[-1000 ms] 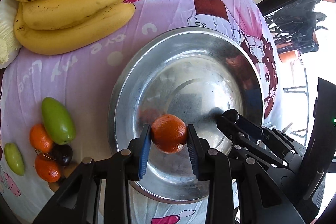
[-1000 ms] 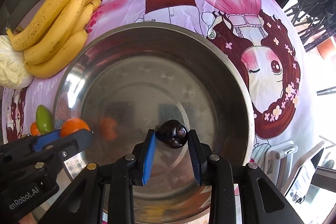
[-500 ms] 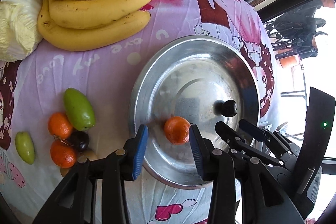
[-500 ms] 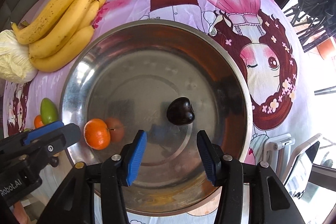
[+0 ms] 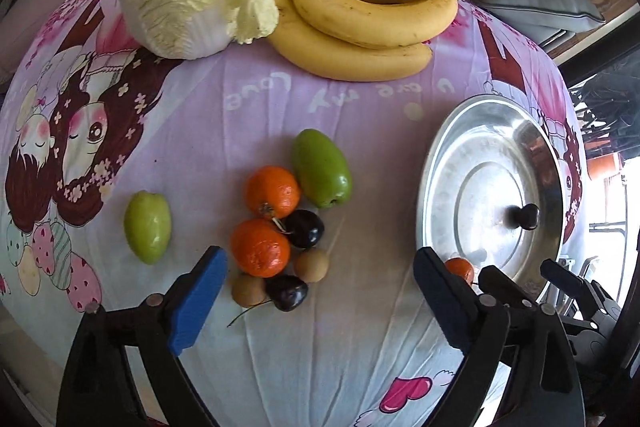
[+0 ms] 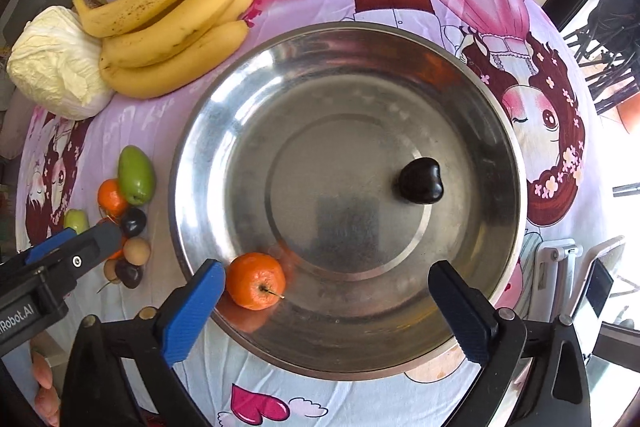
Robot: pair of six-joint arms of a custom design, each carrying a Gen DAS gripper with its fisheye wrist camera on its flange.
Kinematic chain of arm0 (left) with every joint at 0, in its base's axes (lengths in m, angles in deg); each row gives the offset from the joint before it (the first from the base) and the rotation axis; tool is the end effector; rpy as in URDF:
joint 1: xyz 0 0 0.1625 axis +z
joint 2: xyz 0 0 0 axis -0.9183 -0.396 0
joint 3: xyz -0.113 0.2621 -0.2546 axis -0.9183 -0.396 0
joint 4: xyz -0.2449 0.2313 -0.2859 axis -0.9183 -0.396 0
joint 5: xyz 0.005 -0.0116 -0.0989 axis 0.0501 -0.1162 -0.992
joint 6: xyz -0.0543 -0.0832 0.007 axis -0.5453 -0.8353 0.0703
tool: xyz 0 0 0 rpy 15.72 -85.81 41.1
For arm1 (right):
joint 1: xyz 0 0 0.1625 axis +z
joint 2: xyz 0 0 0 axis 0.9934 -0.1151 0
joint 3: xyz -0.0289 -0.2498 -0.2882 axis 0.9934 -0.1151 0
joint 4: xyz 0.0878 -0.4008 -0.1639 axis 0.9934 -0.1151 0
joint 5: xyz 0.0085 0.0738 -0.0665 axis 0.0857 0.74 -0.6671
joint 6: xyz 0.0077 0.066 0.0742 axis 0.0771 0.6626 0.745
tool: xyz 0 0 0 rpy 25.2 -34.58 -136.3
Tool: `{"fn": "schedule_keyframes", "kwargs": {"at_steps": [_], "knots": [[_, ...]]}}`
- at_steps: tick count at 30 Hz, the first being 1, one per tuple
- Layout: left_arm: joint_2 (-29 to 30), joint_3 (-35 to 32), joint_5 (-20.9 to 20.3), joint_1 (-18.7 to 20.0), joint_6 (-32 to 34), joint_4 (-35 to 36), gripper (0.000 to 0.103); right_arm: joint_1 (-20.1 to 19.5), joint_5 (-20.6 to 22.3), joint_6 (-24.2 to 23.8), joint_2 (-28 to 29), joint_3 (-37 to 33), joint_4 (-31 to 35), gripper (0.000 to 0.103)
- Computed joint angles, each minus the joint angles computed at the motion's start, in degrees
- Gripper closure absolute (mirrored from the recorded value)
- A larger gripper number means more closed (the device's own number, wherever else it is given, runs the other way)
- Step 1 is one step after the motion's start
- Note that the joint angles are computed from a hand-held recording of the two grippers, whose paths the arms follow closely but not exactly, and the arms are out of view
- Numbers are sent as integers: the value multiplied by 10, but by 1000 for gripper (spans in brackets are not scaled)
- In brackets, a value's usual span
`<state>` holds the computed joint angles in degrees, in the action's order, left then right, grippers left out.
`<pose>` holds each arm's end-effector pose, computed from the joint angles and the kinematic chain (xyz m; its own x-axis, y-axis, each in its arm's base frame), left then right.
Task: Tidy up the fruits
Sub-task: 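Withdraw both tools from the bowl back toward the fruit cluster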
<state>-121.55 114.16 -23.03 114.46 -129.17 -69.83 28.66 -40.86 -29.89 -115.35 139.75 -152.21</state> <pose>-0.1809 -0.4790 0.1827 -0.7973 -0.0196 -0.6033 0.0785 0.9876 -0.1358 0.2596 -0.4591 0.1115 -0.7537 0.0878 0.6514 -0.0125 0.9889 -0.1478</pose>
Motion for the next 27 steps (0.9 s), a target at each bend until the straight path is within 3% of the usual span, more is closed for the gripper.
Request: {"fn": "schedule_keyframes", "kwargs": {"at_steps": [5,12,22,27], "knots": [[-55,42,30,0,-20,6,8,28,23,11,11,-1,-26,0],[-104,80,65,3,-52,11,8,46,17,-11,28,19,-76,0],[-185,122,116,-3,-127,43,8,85,24,24,60,31,-138,0],[-204,131,120,-3,-116,51,8,80,38,24,59,38,-156,0]]}}
